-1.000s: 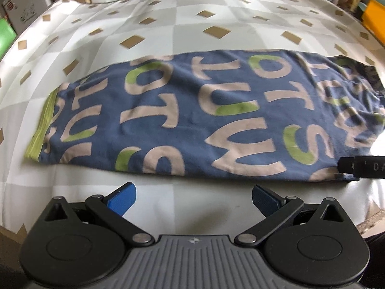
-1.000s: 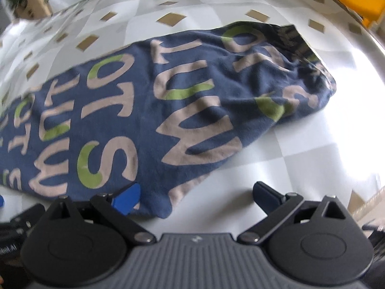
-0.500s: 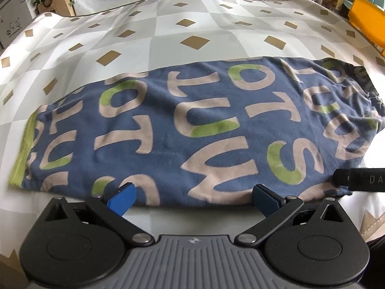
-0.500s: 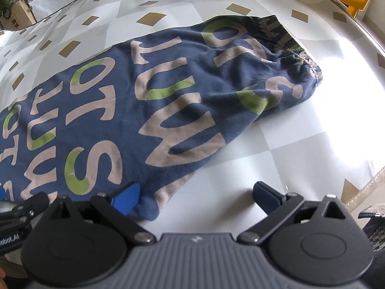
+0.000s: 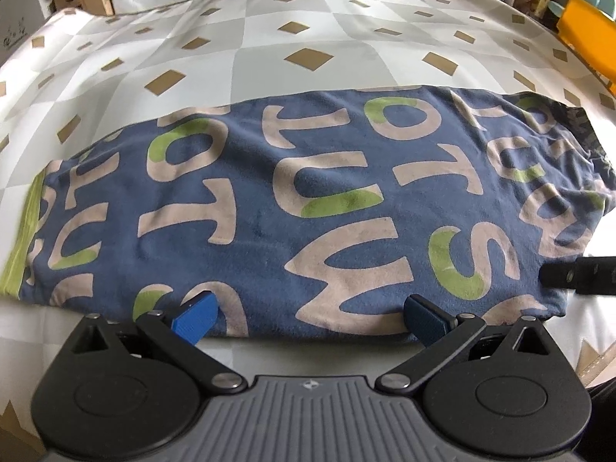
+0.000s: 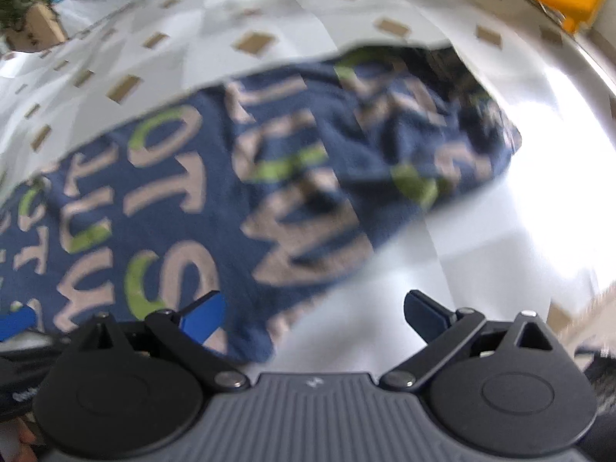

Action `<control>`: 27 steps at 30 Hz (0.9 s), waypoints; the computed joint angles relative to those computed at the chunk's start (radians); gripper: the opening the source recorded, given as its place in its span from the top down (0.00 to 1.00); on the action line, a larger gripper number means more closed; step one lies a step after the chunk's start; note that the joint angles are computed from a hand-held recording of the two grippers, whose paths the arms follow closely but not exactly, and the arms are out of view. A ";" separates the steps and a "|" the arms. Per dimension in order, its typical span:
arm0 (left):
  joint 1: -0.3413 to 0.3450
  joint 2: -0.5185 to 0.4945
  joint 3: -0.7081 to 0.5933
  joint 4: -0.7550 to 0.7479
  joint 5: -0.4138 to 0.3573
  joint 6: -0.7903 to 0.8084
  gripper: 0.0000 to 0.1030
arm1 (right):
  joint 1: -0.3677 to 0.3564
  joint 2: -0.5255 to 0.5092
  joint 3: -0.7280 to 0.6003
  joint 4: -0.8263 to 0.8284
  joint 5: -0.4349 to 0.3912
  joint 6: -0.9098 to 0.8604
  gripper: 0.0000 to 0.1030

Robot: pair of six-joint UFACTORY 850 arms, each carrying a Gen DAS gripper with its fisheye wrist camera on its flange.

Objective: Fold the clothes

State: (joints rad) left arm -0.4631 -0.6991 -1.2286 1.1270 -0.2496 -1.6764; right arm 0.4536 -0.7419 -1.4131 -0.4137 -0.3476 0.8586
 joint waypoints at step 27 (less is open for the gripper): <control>0.094 -0.022 -0.064 -0.578 0.044 0.752 0.00 | 0.031 -0.396 -0.672 0.480 -0.118 -0.880 0.03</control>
